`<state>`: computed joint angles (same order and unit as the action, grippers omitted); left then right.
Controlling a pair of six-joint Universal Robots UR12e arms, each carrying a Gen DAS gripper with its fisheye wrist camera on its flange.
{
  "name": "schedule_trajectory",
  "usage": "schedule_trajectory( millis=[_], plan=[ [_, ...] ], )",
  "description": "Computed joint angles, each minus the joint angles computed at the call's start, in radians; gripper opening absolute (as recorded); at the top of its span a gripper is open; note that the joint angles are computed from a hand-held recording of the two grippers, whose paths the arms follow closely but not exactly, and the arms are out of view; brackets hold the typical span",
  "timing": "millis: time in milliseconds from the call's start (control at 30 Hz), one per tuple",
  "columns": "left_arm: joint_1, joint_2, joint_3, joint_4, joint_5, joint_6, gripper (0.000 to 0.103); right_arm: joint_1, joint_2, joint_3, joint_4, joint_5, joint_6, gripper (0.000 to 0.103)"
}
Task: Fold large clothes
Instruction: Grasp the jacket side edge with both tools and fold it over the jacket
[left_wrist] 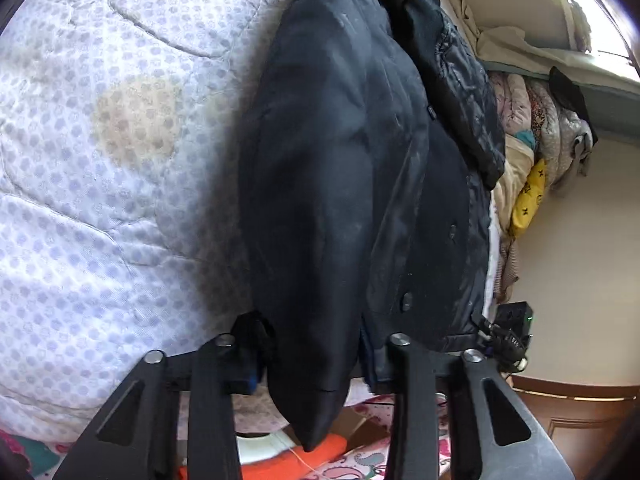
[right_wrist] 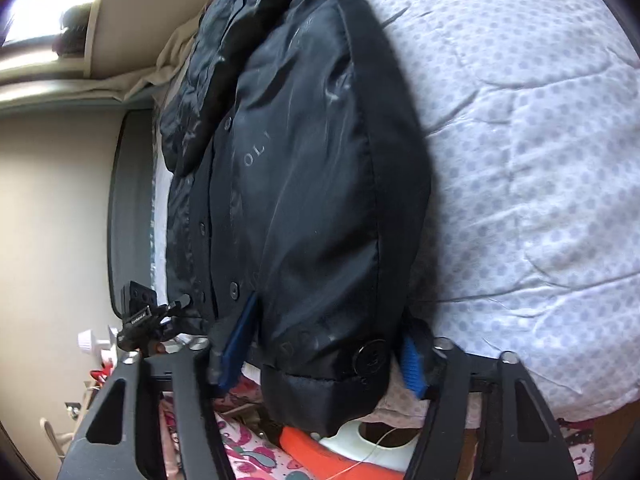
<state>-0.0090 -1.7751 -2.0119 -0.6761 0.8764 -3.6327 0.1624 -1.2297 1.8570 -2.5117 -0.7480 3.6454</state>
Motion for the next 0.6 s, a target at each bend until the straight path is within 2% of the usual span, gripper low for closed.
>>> schedule_trajectory(
  millis=[33, 67, 100, 200, 367, 467, 600],
  plan=[
    [-0.002, 0.0, 0.001, 0.006, 0.006, 0.004, 0.032, 0.0, 0.001, -0.003, 0.004, 0.002, 0.0, 0.042],
    [-0.002, 0.001, 0.001, 0.011, 0.005, 0.006, 0.03, -0.002, 0.003, -0.001, 0.001, 0.009, 0.003, 0.029],
    [-0.003, 0.001, 0.002, 0.015, 0.008, 0.008, 0.028, -0.003, 0.006, -0.001, -0.004, 0.021, 0.01, 0.022],
    [-0.008, 0.006, 0.001, 0.032, 0.022, 0.014, 0.023, -0.001, 0.006, -0.002, -0.012, 0.021, 0.005, 0.014],
    [-0.012, 0.018, -0.013, 0.1, 0.025, 0.0, 0.019, 0.001, -0.003, -0.001, -0.028, 0.013, 0.0, 0.011],
    [-0.01, 0.037, -0.036, 0.164, 0.025, -0.012, 0.019, 0.001, -0.008, 0.006, -0.056, 0.016, 0.006, 0.01],
    [-0.012, 0.063, -0.061, 0.208, 0.035, -0.016, 0.019, 0.006, -0.017, 0.012, -0.082, 0.017, 0.017, 0.009]
  ],
)
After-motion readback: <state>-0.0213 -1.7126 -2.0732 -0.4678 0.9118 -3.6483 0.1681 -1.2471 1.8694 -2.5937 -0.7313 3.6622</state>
